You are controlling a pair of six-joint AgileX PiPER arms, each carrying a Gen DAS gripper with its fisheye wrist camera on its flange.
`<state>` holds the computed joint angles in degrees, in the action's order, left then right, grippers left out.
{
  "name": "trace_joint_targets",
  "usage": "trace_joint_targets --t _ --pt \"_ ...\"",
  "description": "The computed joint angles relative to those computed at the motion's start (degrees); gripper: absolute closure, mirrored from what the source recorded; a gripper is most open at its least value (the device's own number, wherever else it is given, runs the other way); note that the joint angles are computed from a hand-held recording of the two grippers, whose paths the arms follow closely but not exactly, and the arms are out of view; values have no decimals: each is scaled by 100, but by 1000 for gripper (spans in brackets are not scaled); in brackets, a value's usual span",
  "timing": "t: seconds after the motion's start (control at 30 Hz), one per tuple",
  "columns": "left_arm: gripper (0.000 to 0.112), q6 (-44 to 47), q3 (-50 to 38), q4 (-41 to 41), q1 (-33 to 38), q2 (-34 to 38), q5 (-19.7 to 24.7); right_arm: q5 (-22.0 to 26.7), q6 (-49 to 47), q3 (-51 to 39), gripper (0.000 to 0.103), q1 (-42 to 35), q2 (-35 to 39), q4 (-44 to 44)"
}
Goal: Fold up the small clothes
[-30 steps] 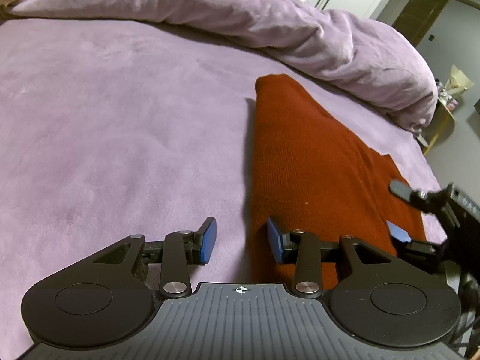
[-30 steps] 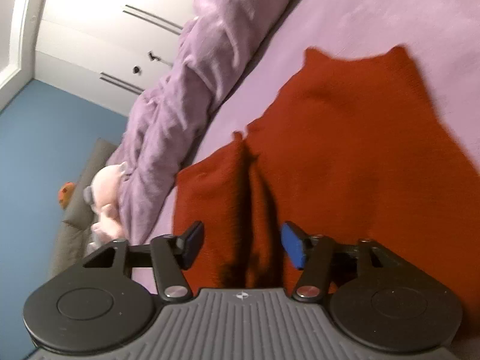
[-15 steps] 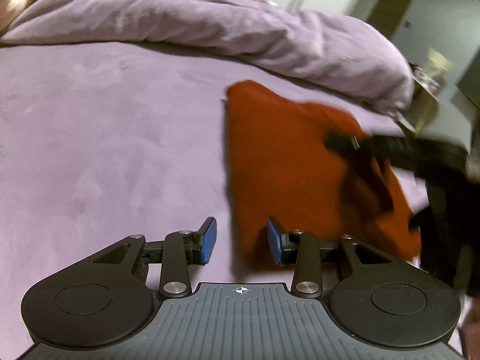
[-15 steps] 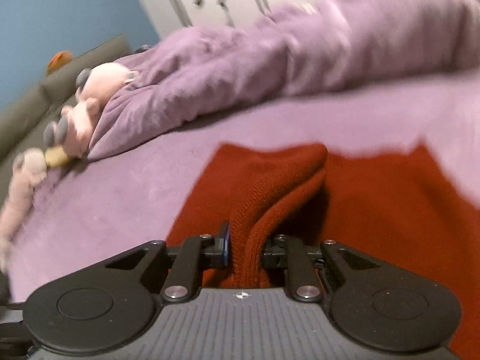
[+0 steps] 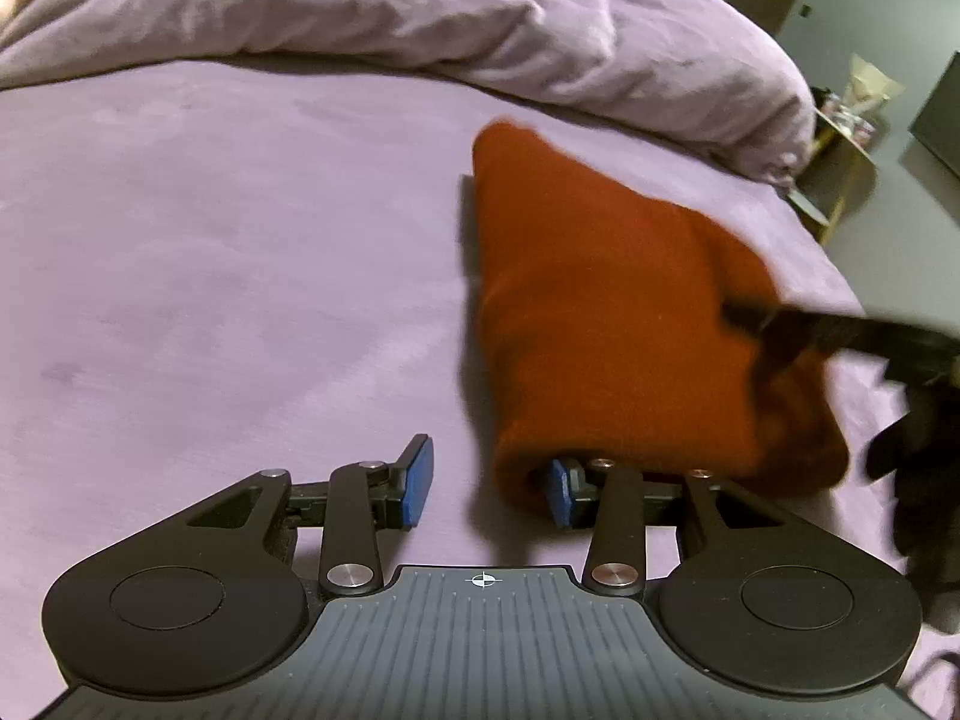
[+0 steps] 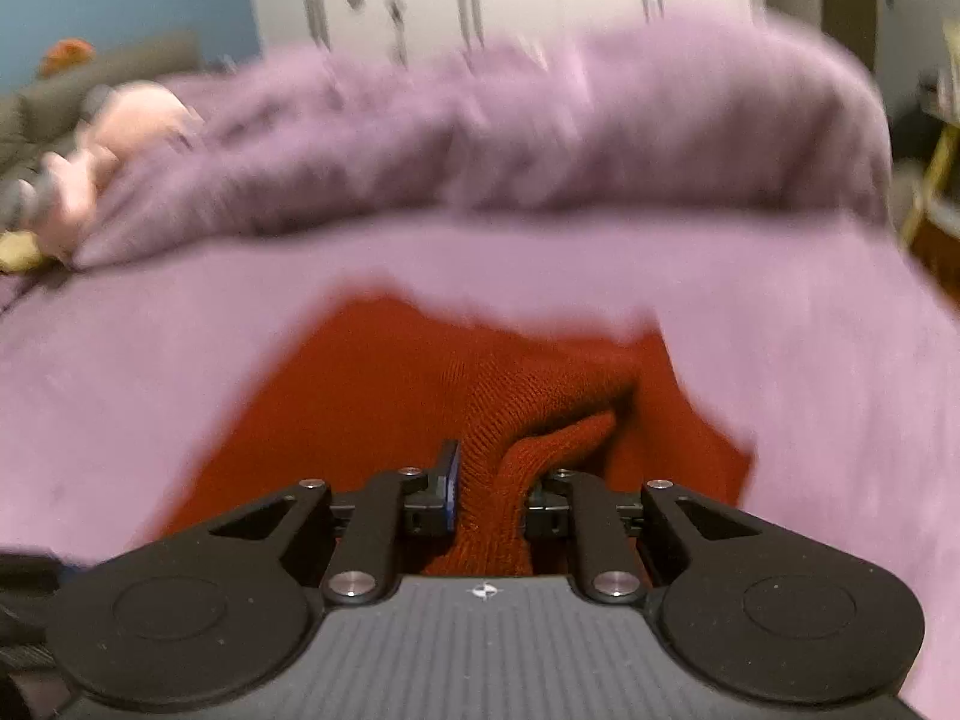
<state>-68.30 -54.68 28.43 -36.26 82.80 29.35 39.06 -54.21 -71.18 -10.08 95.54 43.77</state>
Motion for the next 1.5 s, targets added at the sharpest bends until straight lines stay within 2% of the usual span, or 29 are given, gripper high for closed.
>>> trace_joint_targets --t 0.03,0.1,0.17,0.23,0.3,0.33,0.37,0.47,0.53,0.63,0.77,0.87,0.93,1.0,1.07,1.17,1.23,1.27,1.37,1.4,1.5 --pt "70 38 -24 -29 -37 26 24 222 139 -72 82 -183 225 66" --pt "70 -183 -39 253 -158 71 129 769 24 -80 78 -641 441 801" --pt "71 -131 -57 279 -137 112 125 1293 251 -144 61 -932 532 1101" --pt "71 -44 -151 193 -80 206 117 1483 97 -34 56 -1032 474 1295" --pt "71 -136 -242 233 -134 290 204 1216 -260 232 58 -906 296 1329" --pt "69 -194 -296 273 -177 326 274 970 -402 316 69 -759 197 1201" --pt "69 -263 -335 343 -235 342 355 601 -506 413 85 -538 64 976" --pt "64 -385 -468 569 -425 372 661 -336 -1029 707 89 -74 -464 686" --pt "57 -394 -488 626 -477 359 711 -1202 -1927 1049 90 158 -919 1082" --pt "54 -195 -497 407 -439 378 586 -1814 -2192 1163 90 221 -1140 1168" --pt "54 -195 -499 303 -450 429 528 -1832 -1459 1135 90 -87 -956 464" --pt "54 -236 -492 343 -470 441 533 -1839 -1935 1293 90 -256 -840 735" --pt "54 -187 -519 233 -422 443 547 -1863 -1762 1283 89 -197 -735 578" --pt "54 -43 -589 49 -385 443 610 -1475 -1379 1085 88 -315 -508 537" --pt "54 118 -566 -118 -335 340 646 -860 -1313 842 83 -680 -253 939" --pt "54 290 -509 -241 -242 133 793 106 -846 679 66 -1427 -181 1334" --pt "56 -131 -437 91 -301 -39 948 702 -966 860 62 -2012 -306 1749" --pt "56 -207 -409 111 -261 -136 936 1032 -1004 945 57 -2287 -337 1930" --pt "56 66 -435 -470 81 -240 537 1927 -925 1055 55 -2841 -211 2185" --pt "56 203 -544 -575 110 -172 557 1999 -974 1125 55 -2886 -219 2228" --pt "56 180 -885 -267 -87 49 868 1420 -1375 1416 66 -2647 -567 2246"
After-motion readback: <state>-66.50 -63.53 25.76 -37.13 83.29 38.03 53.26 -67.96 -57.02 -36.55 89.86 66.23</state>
